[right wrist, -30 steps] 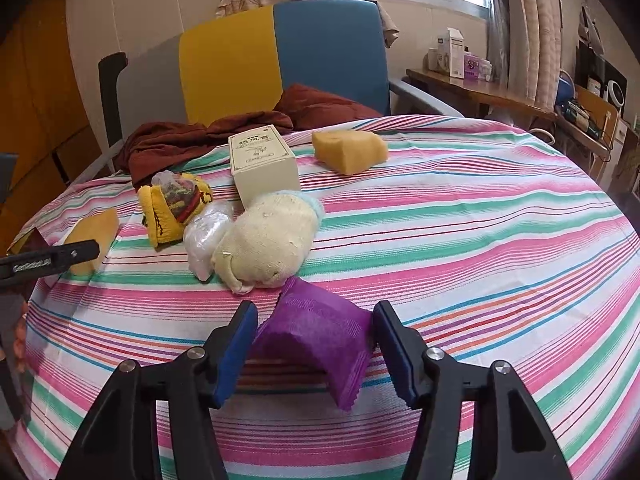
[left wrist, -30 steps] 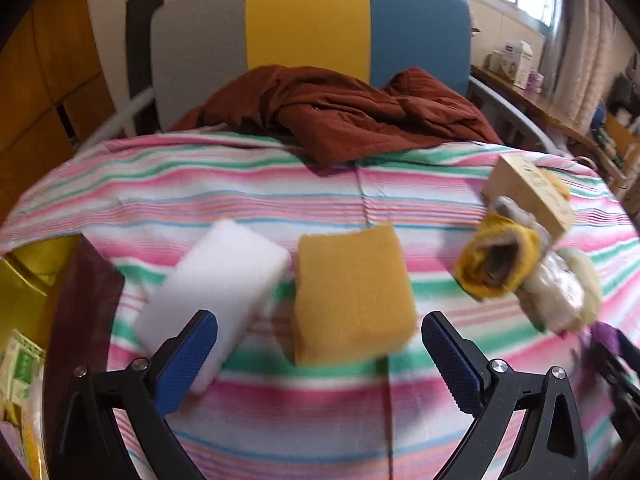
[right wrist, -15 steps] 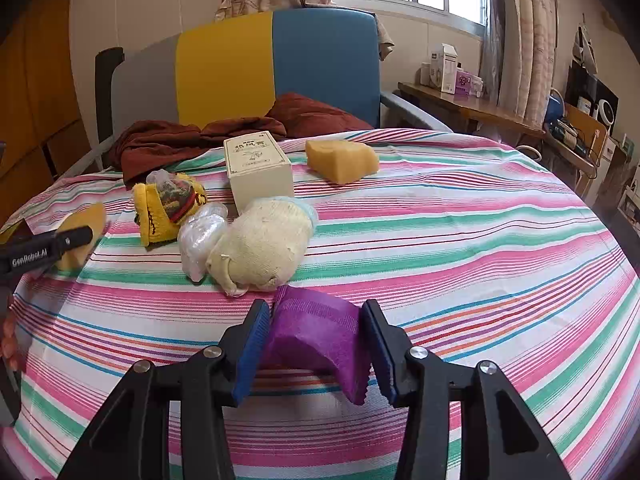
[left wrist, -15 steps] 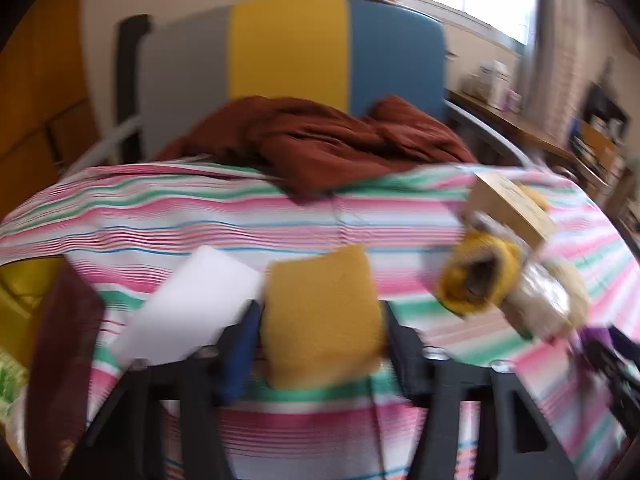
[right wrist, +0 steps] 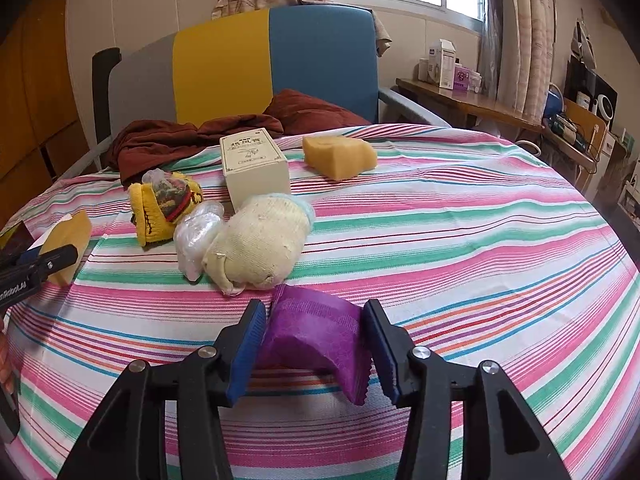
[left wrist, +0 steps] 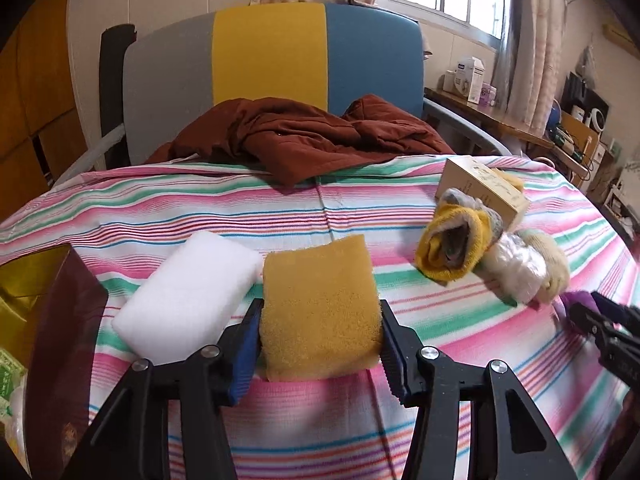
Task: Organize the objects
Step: 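Grasp the yellow sponge with the left tool while the right tool holds the purple pouch, then carry the purple pouch and yellow sponge to the gold tray and release both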
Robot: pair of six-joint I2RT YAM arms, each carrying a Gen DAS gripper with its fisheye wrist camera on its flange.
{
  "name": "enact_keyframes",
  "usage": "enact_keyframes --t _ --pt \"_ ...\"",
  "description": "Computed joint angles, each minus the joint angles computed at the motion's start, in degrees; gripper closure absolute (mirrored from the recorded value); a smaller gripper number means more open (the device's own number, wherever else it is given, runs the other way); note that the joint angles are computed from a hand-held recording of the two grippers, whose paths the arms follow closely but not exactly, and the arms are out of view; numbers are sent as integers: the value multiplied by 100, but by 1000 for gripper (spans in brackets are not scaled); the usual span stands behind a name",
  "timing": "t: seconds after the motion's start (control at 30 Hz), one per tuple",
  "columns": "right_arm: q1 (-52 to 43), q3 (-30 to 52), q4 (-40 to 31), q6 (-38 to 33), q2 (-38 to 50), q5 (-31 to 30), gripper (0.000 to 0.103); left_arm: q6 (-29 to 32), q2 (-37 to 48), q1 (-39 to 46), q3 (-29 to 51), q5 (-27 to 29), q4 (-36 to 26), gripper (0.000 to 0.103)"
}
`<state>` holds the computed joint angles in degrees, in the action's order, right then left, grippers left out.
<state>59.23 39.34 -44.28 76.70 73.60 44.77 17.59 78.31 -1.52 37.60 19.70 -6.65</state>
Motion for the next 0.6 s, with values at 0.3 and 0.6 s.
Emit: enact_keyframes --t 0.3,0.6 --pt "618 284 -776 885 188 711 60 354 -906 364 -635 409 -13 50" --pt "1165 796 -1475 1782 713 856 60 877 -1549 1044 -933 1102 -542 50"
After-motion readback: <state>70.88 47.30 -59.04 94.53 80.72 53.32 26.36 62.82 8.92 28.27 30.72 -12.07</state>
